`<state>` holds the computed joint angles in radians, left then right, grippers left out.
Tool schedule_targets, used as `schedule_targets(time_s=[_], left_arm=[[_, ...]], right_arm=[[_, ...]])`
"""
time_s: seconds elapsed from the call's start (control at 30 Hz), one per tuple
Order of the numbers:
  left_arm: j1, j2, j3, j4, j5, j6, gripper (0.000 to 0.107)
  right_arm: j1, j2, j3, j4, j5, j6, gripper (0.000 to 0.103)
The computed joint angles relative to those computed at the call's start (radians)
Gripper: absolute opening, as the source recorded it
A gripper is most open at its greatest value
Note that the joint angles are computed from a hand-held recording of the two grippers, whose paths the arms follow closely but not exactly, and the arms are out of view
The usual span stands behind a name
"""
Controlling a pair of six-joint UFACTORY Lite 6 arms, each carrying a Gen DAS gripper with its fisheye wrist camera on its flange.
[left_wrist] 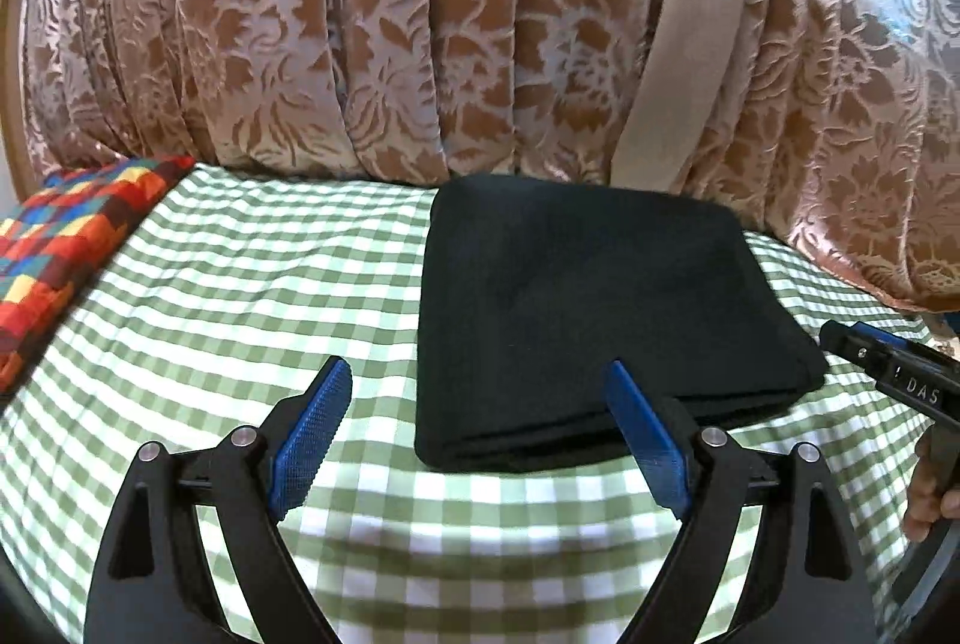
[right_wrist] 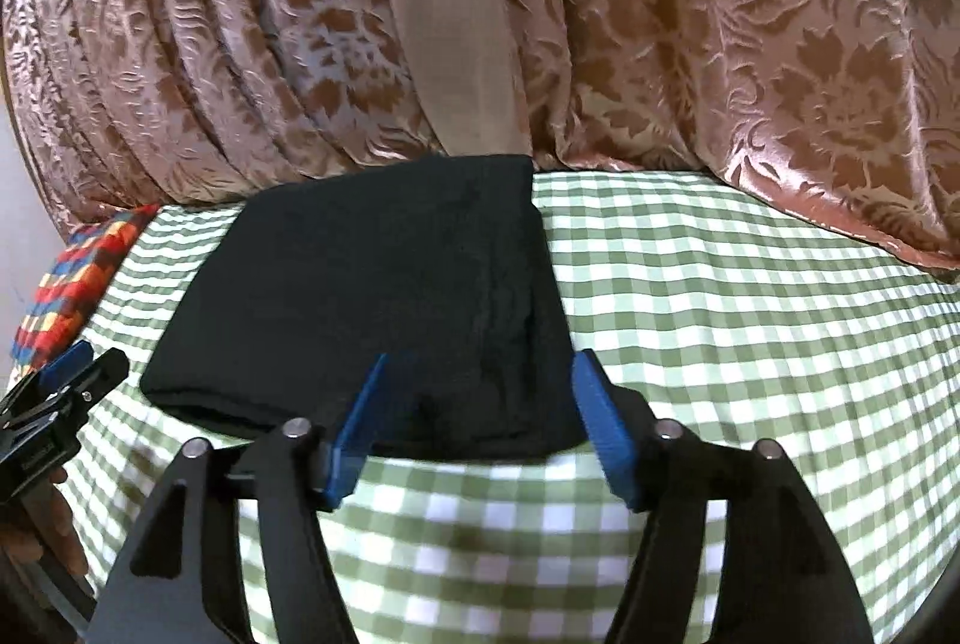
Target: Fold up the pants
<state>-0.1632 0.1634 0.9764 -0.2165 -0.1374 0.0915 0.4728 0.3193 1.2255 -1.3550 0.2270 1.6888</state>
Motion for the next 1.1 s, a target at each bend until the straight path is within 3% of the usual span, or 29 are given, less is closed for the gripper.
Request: schedule_targets(time_s=[0.17,0.33,0.6,0.67,0.73,0.9,1.1], left_arm=[[-0.041,-0.125,-0.1,-0.293,-0.003,0.277,0.086],[-0.073,-0.208,-0.186,-0.451,-0.023,0.425,0.09],[-0.147,-0.31,-0.317,-0.758,-0.066,0.706,0.093],[-0.15,-0.344,-0.349,-0.733,-0.059,0.675,0.097],[-0.173,-0.385,-0.384,-0.814,-0.084,0.735,0.099],[-0.23,-0.458,-0.435,-1.045,-0.135,0.916,0.099],[-0.297,-0.519,-0.466,-1.183,-0.22,1.04,0.099]], right_arm=[[0.08,-0.045,-0.064,-0.052,0.071,0.073,0.077],[0.135,-0.073,-0.117,-0.087,0.114,0.145,0.083],[0.268,-0.155,-0.24,-0.157,0.277,0.3,0.092],[0.297,-0.183,-0.271,-0.166,0.314,0.321,0.094],[0.32,-0.209,-0.297,-0.167,0.339,0.332,0.096],[0.355,-0.252,-0.347,-0.172,0.377,0.369,0.098],[0.365,-0.265,-0.37,-0.173,0.382,0.402,0.098]])
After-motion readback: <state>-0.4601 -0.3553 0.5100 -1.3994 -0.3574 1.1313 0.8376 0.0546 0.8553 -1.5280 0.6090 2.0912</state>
